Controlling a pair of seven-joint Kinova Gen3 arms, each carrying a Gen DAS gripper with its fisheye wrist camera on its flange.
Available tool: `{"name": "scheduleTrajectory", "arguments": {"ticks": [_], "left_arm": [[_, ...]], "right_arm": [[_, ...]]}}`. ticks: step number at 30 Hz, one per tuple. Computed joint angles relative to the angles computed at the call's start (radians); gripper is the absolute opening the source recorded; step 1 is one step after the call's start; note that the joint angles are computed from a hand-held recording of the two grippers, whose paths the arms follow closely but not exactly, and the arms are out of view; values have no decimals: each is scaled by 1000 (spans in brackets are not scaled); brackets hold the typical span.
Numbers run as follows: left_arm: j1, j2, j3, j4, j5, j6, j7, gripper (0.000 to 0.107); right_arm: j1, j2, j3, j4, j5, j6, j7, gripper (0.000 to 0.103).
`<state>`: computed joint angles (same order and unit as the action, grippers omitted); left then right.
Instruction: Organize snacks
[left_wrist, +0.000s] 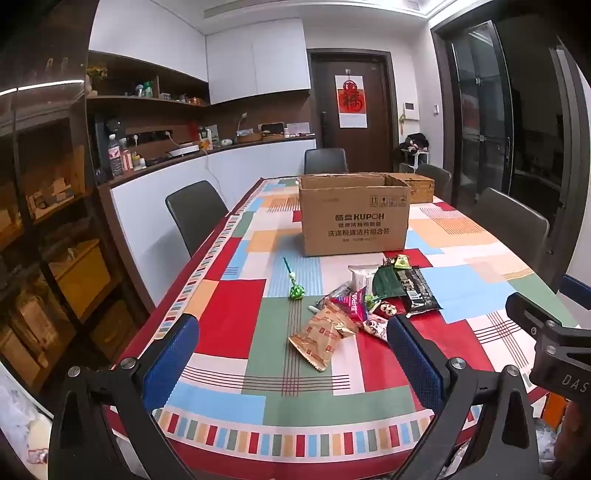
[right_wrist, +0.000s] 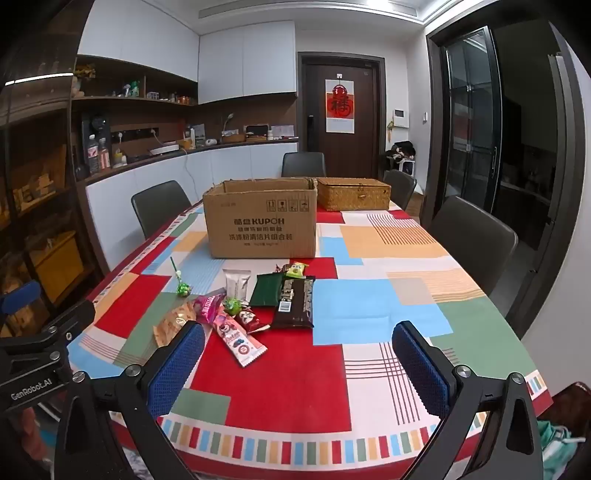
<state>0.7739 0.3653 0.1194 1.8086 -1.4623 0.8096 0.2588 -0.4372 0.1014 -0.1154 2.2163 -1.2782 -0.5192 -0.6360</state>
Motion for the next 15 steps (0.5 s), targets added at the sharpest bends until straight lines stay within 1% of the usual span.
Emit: {"name": "scheduleTrajectory", "arguments": {"ticks": [2, 8, 15], "left_arm": [[-1, -4, -1, 8, -14, -10, 23, 103], [-6, -24, 10, 27, -12, -12, 22, 103], [-6, -10, 13, 13, -12, -2, 22, 103]], "right_arm": [[0, 0, -1, 1, 7, -1, -8, 103], [-4, 1, -1, 0, -3, -7, 3, 103], [-4, 1, -2, 2, 1, -7, -2, 103]]}}
